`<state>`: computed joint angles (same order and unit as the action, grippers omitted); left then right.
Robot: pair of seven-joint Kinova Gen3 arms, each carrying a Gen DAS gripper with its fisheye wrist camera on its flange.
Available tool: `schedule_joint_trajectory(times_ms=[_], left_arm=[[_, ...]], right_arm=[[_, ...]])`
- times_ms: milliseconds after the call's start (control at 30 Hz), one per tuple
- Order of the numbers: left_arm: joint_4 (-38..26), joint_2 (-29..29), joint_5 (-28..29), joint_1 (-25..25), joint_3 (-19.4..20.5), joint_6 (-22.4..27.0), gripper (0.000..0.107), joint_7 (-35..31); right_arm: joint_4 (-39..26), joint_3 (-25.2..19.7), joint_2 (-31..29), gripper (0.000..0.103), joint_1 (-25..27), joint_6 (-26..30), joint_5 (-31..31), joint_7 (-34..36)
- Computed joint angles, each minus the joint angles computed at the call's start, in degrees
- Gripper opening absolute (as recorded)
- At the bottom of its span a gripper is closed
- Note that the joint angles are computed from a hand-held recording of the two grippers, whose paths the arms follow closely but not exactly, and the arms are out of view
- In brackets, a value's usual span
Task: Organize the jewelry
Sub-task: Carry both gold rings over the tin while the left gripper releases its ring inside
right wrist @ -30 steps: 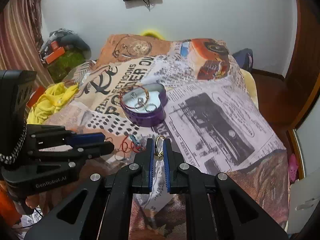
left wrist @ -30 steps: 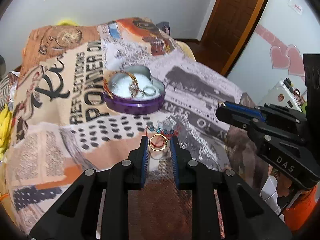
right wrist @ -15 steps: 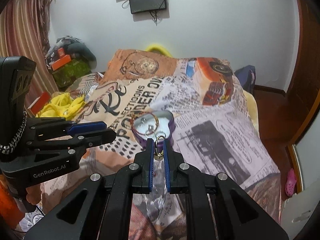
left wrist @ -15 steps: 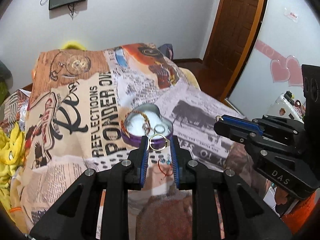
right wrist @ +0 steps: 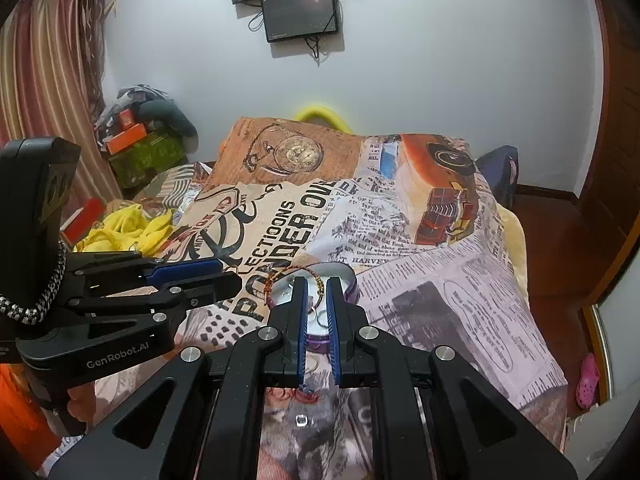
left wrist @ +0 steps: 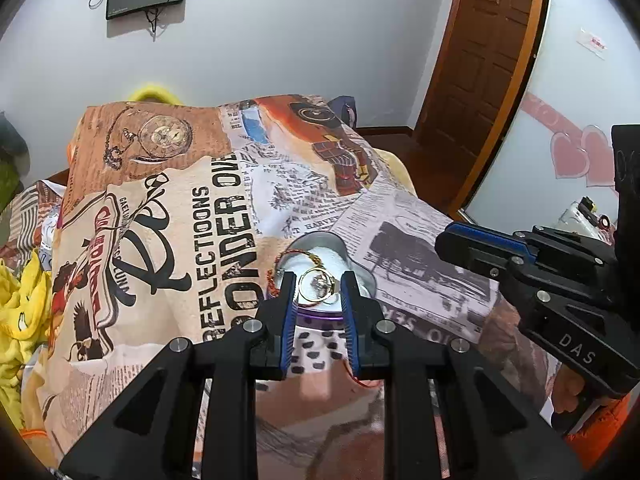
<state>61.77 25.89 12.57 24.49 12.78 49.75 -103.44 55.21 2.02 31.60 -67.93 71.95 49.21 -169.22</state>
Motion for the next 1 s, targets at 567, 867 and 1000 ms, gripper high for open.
schedule_joint_trajectory(times_ms=[567,867,1000], left_arm=[[2.94,0.44,1.57,-2.37,-0.06,-0.41,0.020,-0.05],[3.88,0.36,3.24,-3.85,0.37,-0.61,0.020,-0.96],[4.18,0.53,3.76,-4.06,0.49,-0.58,0.020,-1.04]], right_arm=[[0.55,-2.97,2.42,0.036,7.05,-5.39,-14.46,6.11],[-6.35,-1.57,7.39,0.036,7.87,-1.16,-20.29,13.26],[-7.36,-0.59,8.21,0.026,7.40,0.11,-20.92,13.91]])
